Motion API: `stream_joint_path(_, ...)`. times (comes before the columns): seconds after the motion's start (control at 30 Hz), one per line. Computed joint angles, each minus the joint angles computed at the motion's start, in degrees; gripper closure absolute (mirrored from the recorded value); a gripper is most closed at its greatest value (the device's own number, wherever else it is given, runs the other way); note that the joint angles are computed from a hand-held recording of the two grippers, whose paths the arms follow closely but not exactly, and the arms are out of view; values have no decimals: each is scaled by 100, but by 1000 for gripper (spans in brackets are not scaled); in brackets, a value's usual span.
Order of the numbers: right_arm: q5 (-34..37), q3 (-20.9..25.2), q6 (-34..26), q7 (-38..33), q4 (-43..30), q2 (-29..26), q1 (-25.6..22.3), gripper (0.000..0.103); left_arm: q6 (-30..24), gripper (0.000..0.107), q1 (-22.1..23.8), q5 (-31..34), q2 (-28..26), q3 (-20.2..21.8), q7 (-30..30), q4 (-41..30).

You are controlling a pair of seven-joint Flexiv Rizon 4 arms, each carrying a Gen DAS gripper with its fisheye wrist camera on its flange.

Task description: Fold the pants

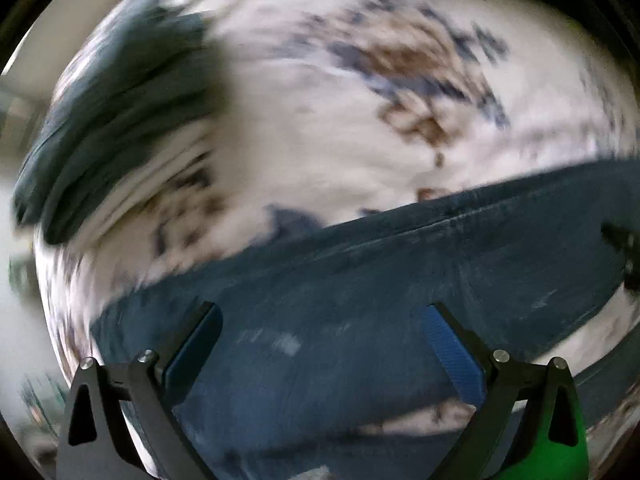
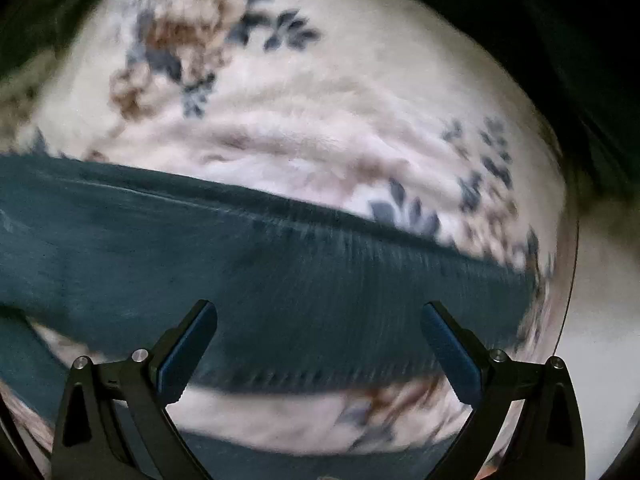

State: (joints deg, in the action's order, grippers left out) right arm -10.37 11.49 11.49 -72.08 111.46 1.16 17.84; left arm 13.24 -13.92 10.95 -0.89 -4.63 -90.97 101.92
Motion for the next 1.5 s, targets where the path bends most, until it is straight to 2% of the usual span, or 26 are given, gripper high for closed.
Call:
stream_joint_path(0.1,-399,-53,192,-678,92,-471,16,0,-91,4,-8,-124,-530,-88,665,-182)
stream_joint_path(0.27,-208,-133,407,-1738,-110,-944,-78,0,-220,4,-41,-257,-940,-51,1758,-391)
stream_joint_path(0.3,-147,-141,440,-1927,-164,-1020,-100,3,-233,4,-5,-398,-966,-18,1932,-404)
stream_joint_path(0.33,-57,-147,428,-2049,-230,-1083,-117,13,-288,5,33,-532,-1000,19,2009,-434)
stream_joint_path(0.4,274,-143,333,-2291,-412,-1208,-164,31,-253,17,128,-895,-966,89,2192,-357)
stream_joint_path(0.43,284,-133,367,-2332,-414,-1231,-159,40,-222,28,148,-972,-920,107,2290,-314)
stream_joint_path(0.47,321,-109,450,-2393,-373,-1200,-163,47,-203,44,170,-1080,-828,114,2475,-249)
stream_joint_path(0.5,448,-94,491,-2438,-368,-1169,-182,61,-223,53,181,-1143,-738,119,2594,-222)
stream_joint_path(0.57,476,-92,687,-2359,-218,-1050,-201,71,-273,82,198,-1202,-595,137,2654,-215)
stream_joint_path(0.63,559,-122,825,-2252,-118,-946,-253,81,-268,89,208,-1199,-439,154,2644,-184)
stream_joint_path(0.77,824,-194,1053,-1972,73,-606,-422,87,-292,95,277,-1273,-4,227,2596,-50)
stream_joint_path(0.8,857,-201,1072,-1921,96,-523,-445,88,-202,96,271,-1303,121,229,2491,51)
stream_joint_path(0.93,981,-227,1130,-1714,309,17,-564,92,-412,97,397,-1492,920,351,2293,265)
stream_joint_path(1.07,1206,-252,893,-1529,456,693,-646,93,-964,99,535,-1683,1734,449,1909,300)
stream_joint_path(1.13,1273,-337,796,-1431,504,1024,-580,93,-900,99,491,-1841,1951,239,1317,450)
stream_joint_path(1.17,1371,-227,597,-1362,560,1307,-649,93,-817,99,401,-1896,2077,143,945,573)
stream_joint_path(1.2,1411,-53,393,-1055,493,1495,-558,93,-487,99,343,-1973,2042,-109,480,776)
stream_joint_path(1.27,1496,148,-115,-616,396,1980,-367,93,-331,99,143,-2056,2316,-221,-158,1096)
stream_joint_path(1.4,1829,266,-885,-65,597,2912,-138,93,-700,99,-160,-2335,3105,-202,-1191,1640)
stream_joint_path(1.5,2111,347,-1420,213,869,3539,38,93,-873,99,-350,-2542,3557,-188,-1753,2232)
